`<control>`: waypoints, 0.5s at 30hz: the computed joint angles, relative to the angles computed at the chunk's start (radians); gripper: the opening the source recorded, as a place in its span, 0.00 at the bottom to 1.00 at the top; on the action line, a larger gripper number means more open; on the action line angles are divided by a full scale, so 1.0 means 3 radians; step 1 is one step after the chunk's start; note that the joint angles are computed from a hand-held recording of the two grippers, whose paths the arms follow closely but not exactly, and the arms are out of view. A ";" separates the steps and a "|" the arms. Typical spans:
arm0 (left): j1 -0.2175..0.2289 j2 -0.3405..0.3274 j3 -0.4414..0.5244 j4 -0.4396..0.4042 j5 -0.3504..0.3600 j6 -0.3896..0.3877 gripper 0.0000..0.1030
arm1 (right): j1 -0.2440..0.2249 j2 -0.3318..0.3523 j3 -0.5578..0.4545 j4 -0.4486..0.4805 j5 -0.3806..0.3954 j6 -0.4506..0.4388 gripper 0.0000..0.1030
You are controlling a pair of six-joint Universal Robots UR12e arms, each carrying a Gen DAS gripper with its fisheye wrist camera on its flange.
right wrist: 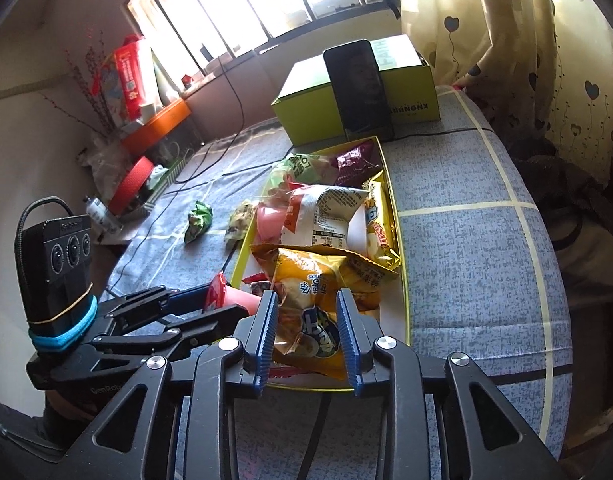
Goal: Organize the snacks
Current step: 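Lower the chip bag and jelly cup into the tray and open both tools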
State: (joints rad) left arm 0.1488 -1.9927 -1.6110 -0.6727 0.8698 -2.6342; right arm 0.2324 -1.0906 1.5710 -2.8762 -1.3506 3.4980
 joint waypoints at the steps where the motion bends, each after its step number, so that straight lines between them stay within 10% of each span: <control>1: -0.0004 0.0002 -0.0004 -0.0010 0.0012 0.0014 0.49 | 0.0002 0.0001 -0.0001 -0.0009 -0.0001 -0.0002 0.31; 15: 0.0077 0.0013 -0.0054 0.0299 0.0006 -0.0236 0.53 | 0.0040 0.0016 -0.0067 -0.0045 -0.0043 -0.0042 0.43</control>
